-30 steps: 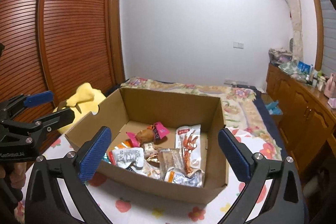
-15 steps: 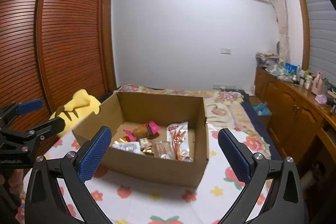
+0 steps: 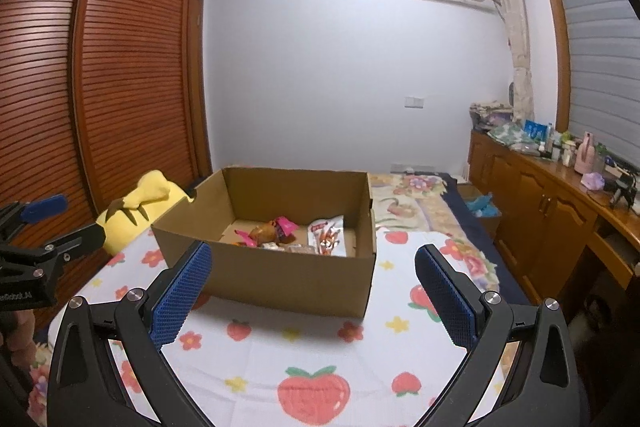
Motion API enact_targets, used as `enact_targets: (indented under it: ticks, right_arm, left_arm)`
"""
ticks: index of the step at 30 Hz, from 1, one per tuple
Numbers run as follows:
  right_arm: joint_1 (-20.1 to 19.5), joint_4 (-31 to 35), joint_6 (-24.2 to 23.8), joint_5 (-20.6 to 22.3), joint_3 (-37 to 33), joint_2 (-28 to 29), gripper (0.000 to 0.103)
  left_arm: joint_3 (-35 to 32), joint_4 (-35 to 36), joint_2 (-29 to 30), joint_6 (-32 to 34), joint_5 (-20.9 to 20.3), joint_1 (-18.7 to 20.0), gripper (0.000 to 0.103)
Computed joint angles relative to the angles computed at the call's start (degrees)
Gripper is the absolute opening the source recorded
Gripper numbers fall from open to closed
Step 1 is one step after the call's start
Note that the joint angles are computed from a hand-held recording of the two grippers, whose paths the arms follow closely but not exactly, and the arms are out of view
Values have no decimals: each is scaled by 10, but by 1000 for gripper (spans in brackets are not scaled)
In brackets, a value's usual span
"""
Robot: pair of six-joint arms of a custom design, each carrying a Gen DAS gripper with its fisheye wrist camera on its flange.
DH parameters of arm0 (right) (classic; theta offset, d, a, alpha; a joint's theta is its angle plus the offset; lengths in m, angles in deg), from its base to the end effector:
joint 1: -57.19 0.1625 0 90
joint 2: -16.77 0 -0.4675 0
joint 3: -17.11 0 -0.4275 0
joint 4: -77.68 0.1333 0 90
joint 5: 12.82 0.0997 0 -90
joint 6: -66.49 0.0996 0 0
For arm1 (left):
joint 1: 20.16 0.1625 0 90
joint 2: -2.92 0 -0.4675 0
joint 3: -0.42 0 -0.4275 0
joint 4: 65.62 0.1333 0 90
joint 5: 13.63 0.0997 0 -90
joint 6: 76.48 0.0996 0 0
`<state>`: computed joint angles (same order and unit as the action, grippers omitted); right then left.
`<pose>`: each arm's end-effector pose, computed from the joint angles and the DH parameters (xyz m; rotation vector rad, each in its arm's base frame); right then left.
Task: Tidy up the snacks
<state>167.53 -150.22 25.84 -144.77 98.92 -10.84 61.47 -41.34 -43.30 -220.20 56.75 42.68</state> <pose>0.3229 -0.6790 0.1234 0.3772 -1.8466 1.4511 -0.1925 -0.7404 0.2541 1.1416 2.2390 -1.1536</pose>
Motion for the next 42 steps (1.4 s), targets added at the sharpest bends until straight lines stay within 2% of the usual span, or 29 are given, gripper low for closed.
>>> enact_targets:
  ticks: [12,42]
  right_arm:
    - [9,-37,-4,-4,30,-3,103]
    - [7,-50,9,-3,51,-10,103]
  left_arm:
    - [51,-22,-30,-3,2,-3,98]
    - [64,-27,-36,-7,4,-4,99]
